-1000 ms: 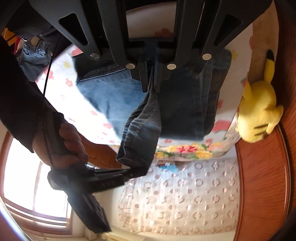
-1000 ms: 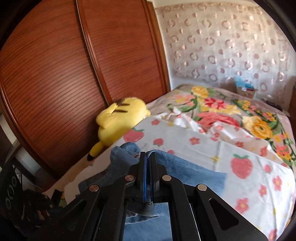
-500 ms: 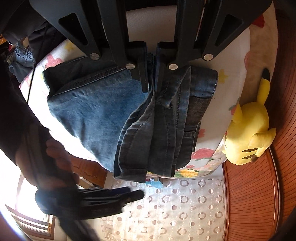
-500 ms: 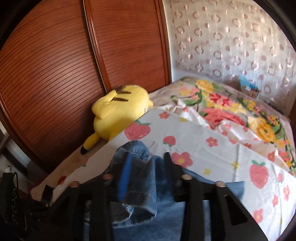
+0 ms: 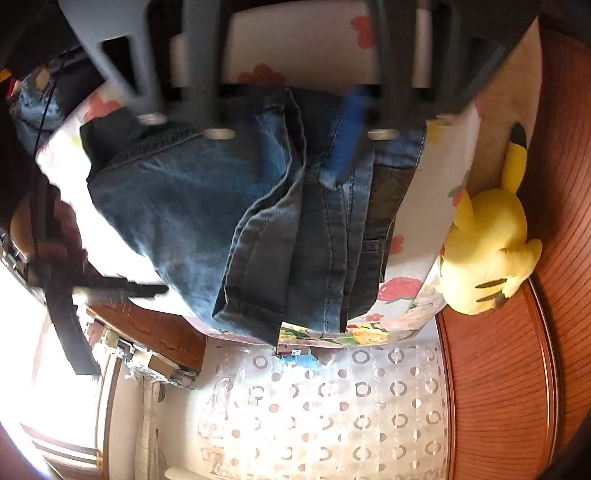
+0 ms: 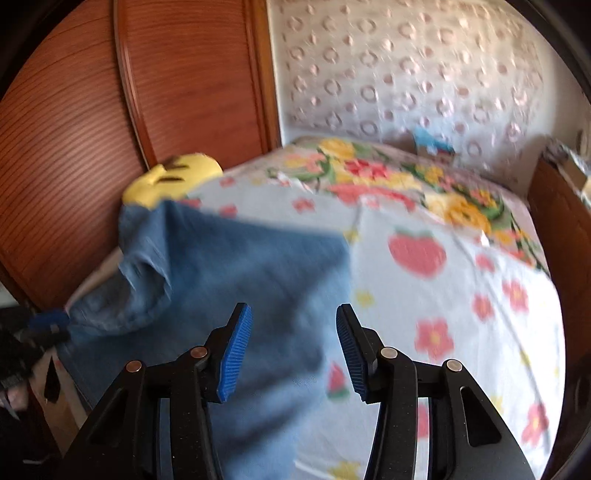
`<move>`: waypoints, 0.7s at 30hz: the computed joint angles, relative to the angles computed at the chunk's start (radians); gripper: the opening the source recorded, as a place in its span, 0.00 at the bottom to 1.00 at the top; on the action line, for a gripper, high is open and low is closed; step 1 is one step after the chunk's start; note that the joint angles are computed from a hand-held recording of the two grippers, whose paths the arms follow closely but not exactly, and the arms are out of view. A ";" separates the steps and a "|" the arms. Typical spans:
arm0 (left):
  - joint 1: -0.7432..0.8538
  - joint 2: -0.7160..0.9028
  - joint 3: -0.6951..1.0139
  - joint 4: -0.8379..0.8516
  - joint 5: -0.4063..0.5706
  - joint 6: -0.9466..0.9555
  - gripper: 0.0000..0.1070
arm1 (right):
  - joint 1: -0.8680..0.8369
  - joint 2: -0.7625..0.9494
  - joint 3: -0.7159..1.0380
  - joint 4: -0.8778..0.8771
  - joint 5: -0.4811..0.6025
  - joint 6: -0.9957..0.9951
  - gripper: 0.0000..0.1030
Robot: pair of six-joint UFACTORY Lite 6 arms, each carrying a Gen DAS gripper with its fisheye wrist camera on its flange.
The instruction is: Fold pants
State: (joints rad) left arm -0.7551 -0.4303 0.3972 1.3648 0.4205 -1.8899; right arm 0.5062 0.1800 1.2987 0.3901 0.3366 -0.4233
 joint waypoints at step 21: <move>0.103 0.520 0.551 -0.038 -0.081 0.237 0.74 | -0.001 -0.123 -0.251 0.003 -0.127 0.051 0.50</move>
State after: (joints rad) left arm -0.6519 0.0896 0.9479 1.3263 0.3397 -1.6532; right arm 0.5052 0.0569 1.0473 0.3928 0.2093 -0.3719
